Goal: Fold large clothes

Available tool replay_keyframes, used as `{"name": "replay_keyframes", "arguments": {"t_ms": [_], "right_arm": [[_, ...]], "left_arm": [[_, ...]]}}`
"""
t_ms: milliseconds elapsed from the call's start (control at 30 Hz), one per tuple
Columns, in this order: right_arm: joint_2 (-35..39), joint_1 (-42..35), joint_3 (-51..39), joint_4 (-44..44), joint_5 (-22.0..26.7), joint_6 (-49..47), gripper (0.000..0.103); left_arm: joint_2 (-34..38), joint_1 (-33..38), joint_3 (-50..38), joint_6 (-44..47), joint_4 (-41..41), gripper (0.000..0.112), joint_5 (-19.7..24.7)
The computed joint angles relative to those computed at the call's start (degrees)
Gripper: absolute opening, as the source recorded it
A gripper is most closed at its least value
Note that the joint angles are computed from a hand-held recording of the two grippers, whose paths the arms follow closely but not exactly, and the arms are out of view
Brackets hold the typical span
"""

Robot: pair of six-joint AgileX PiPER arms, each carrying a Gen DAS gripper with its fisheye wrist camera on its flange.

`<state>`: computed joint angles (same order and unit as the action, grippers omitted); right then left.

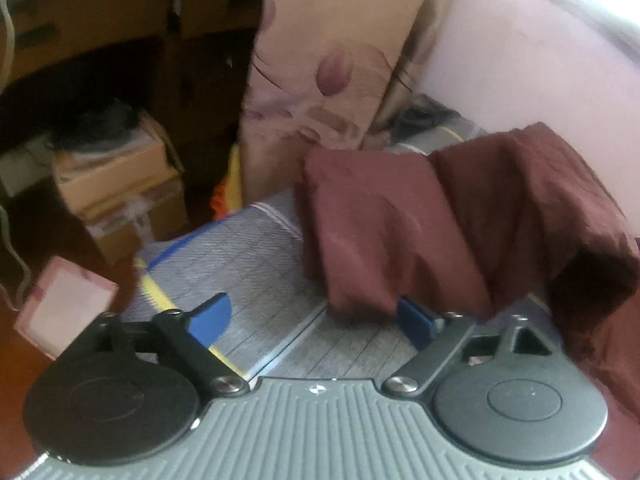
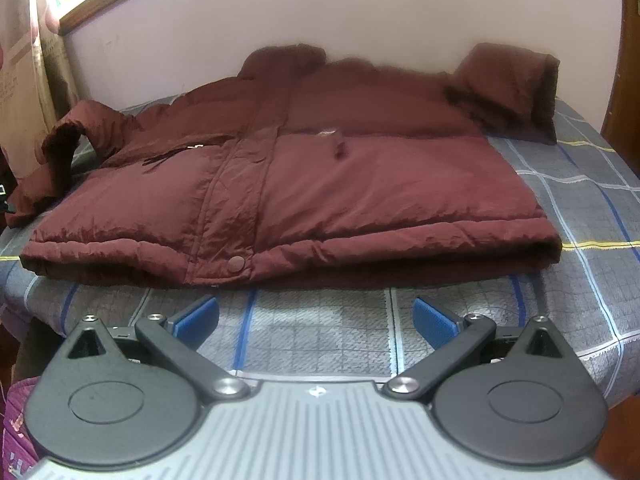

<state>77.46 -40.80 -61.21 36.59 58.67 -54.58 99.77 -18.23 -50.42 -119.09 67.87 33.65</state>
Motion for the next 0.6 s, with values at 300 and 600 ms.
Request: {"name": "replay_keyframes", "arguments": {"t_ms": [300, 600], "right_arm": [[-0.70, 2.06, -0.17, -1.99, -0.83, 1.95, 0.103], [2.98, -0.48, -3.30, 1.18, 0.93, 1.73, 0.103]], "left_arm": [[7.56, -1.81, -8.20, 4.99, 0.93, 0.019, 12.86], [0.13, 0.86, -5.63, 7.50, 0.29, 0.032, 18.62]]}}
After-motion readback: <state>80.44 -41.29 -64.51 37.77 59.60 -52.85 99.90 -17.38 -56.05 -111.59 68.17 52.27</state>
